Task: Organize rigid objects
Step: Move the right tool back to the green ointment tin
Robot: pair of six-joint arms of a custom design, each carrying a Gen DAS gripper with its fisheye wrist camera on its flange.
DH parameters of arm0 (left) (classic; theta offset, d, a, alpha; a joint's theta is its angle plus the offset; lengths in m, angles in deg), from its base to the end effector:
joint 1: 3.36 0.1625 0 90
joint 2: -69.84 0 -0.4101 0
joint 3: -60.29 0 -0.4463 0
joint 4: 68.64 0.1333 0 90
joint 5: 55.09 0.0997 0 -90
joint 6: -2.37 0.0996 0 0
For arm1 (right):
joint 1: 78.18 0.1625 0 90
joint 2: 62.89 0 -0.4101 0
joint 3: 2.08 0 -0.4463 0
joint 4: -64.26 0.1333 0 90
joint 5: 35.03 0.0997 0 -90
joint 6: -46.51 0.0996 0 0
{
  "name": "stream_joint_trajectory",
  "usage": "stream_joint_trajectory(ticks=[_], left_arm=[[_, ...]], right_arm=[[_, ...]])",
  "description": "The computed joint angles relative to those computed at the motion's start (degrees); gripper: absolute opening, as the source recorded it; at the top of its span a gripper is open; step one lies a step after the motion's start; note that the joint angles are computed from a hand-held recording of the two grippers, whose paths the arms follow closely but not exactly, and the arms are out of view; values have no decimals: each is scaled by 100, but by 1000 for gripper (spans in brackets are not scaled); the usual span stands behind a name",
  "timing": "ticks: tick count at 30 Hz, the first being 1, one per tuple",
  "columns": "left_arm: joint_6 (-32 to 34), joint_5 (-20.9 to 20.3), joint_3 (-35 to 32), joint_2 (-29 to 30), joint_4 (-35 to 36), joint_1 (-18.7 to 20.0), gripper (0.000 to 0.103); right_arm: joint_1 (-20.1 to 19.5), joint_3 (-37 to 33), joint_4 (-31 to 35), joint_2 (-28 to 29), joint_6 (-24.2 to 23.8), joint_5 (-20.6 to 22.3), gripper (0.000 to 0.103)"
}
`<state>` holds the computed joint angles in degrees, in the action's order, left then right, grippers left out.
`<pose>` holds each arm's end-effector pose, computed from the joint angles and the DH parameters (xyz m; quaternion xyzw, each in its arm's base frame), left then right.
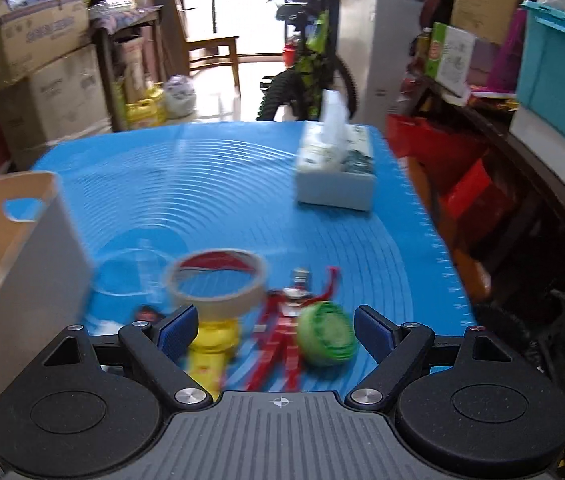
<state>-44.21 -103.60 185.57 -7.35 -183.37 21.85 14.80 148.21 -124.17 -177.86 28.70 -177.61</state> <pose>-0.3231 -0.3724 0.1222 0.2157 0.8929 -0.1798 0.3519 0.0692 -0.2869 0.3378 -0.0901 -0.7933 0.4166 0.4348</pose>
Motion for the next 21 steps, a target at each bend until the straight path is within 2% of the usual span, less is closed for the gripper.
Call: stream_joint_trajectory(ticks=[3,9,15,19,21], left_arm=[[-3,-2,-4,5,-2,2,19],[-14,9,-7,16,22,-11,19],[-18,31,-27,35,68,-21,19],[-28,30,-30,31,83,-25,19],[-29,28,-30,32,81,-25,19]], right_arm=[[-632,151,126,-430,16,517,87],[-1495,277,394,-852,110,1130,86],[-2037,343,631,-1203,160,1890,85],[-2535,426,919,-1578,109,2748,85],[-2667,435,983,-1646,156,2986,83]])
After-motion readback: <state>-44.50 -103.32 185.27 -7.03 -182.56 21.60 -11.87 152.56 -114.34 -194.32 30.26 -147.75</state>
